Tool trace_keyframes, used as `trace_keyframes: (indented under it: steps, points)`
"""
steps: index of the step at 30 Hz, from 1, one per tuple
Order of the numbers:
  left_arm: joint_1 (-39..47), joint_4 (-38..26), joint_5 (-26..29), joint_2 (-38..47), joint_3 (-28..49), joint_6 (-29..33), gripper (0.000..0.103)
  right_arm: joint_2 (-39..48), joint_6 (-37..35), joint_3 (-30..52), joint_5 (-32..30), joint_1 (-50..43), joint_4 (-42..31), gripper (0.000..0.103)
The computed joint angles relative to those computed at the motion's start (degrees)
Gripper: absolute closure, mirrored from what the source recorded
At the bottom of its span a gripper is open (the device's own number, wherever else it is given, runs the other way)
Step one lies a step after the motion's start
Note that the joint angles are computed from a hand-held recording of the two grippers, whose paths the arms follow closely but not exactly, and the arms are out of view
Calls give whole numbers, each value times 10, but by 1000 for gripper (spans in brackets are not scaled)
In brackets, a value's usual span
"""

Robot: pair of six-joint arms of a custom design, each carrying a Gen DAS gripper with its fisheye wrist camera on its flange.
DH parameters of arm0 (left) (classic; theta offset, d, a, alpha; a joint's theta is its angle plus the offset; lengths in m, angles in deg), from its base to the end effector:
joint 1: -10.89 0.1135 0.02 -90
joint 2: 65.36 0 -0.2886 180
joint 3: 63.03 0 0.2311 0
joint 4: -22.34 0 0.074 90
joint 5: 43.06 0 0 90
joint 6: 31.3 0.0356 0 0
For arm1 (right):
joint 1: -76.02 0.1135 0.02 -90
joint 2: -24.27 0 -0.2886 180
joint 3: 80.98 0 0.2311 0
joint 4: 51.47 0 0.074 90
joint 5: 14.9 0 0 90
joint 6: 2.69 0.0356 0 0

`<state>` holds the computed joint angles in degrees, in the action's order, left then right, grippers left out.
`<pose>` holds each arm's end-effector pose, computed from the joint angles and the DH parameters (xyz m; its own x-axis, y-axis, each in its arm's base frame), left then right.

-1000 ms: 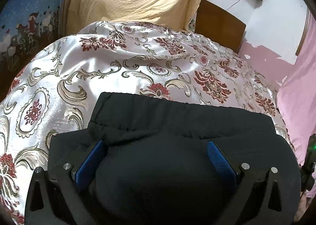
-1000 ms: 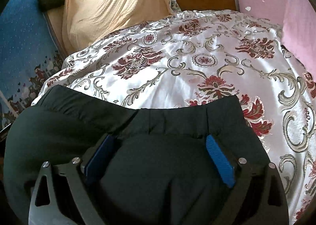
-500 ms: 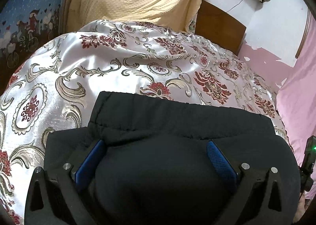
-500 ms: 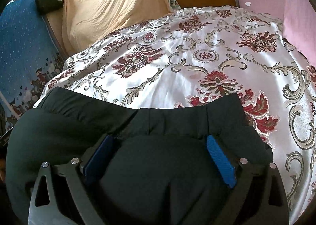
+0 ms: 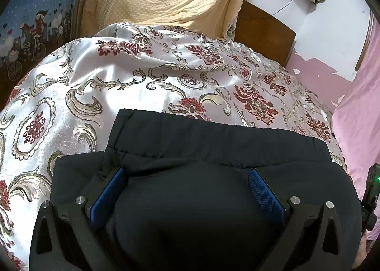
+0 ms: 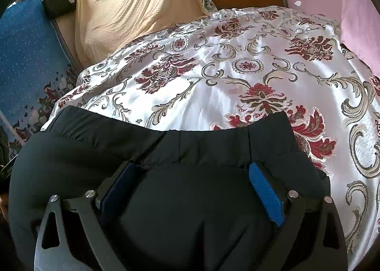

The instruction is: Fold large clothes

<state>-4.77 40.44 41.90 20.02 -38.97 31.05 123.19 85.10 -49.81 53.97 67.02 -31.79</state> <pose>0.1813 -0.0476 0.1235 -0.6803 -0.2894 -0.6734 -0.1224 0.9507 -0.2849 0.2231 -0.0223 0.1050 -0.7307 0.0793 -0.6781 -0.1203 0.9627 0.2422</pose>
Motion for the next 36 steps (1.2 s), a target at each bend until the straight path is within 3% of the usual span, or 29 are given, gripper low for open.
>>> trace_keyframes:
  steps: [11, 14, 18, 22, 26, 30, 33, 36]
  points:
    - [2, 14, 7, 7, -5, -2, 0, -1, 1, -3, 4, 3, 2, 8]
    - [25, 23, 43, -3, -17, 3, 0, -5, 1, -6, 12, 7, 3, 8]
    - [80, -58, 113, -94, -26, 32, 0, -50, -31, -4, -53, -40, -67, 6]
    - [159, -217, 181, -215, -9, 99, 0, -126, -114, 0, -137, -132, -194, 3]
    - [298, -368, 284, -275, 16, 213, 0, -171, -271, 29, -214, -265, -365, 2]
    - [430, -428, 347, -249, 18, 329, 0, -163, -376, 50, -210, -344, -441, 2]
    - [535, -455, 412, -204, 17, 412, 0, -142, -405, 55, -204, -373, -451, 2]
    - [579, -465, 441, -164, 14, 475, 0, -117, -409, 49, -194, -377, -432, 2]
